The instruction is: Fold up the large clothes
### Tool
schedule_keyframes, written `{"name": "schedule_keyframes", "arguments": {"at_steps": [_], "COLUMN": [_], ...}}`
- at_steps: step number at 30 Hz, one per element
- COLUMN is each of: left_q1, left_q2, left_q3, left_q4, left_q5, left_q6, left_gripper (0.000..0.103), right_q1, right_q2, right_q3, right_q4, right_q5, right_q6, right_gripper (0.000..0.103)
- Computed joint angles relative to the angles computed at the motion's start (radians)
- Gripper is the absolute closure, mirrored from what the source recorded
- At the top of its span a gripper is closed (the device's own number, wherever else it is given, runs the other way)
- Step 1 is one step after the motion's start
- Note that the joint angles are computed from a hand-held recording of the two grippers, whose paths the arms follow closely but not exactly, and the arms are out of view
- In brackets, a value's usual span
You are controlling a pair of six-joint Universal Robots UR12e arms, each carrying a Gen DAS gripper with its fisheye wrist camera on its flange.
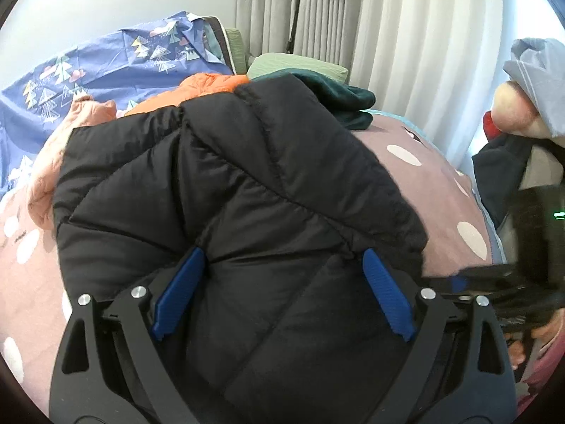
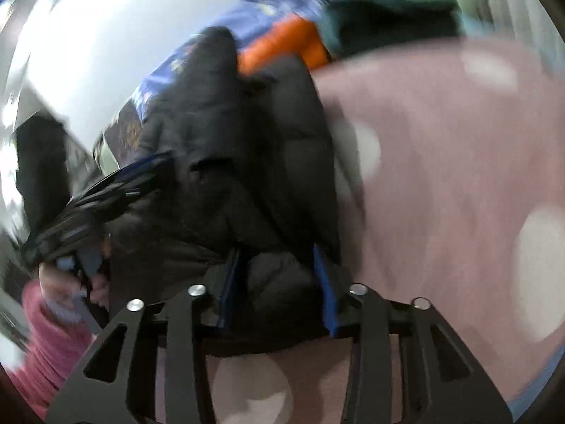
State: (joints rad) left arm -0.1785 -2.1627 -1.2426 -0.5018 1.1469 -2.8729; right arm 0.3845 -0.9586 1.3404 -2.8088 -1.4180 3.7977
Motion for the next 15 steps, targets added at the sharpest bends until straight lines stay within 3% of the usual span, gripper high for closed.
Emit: {"name": "schedule_keyframes", "arguments": {"at_steps": [4,7,10,13,15], "left_q1": [0.006,-0.001,-0.025,-0.049,-0.042], "left_q2": [-0.001,-0.033,-0.093,-0.182,-0.223], "left_q3": [0.029,0.113,0.23,0.367,0.421], "left_q4": [0.027,0.013,-0.062,-0.213,-0.297], "left_q5": [-0.02,-0.001,0.087,0.222,0.206], "left_q6": [-0.043,-0.019,0.033,0.085,0.042], "left_gripper": [0.018,0.02,0.02,0.009,0.008], "right_q1": [0.008,0.005,0.005,0.012,0.011], "right_q2": [-0.003,0.001,0.009,0.008,0.01], "right_q3": [-0.009,-0.009,-0.016,-0.018,-0.017], "right_q4": [0.017,0.011,0.009,0.016,0.018], "right_q5": [-0.031,-0.021,-0.02,-0.029,-0.027], "right_q6": [-0.076,-0.079,-0.096,-0.106,-0.112], "right_gripper": [0.07,0.07,0.07,0.069,0.069]}}
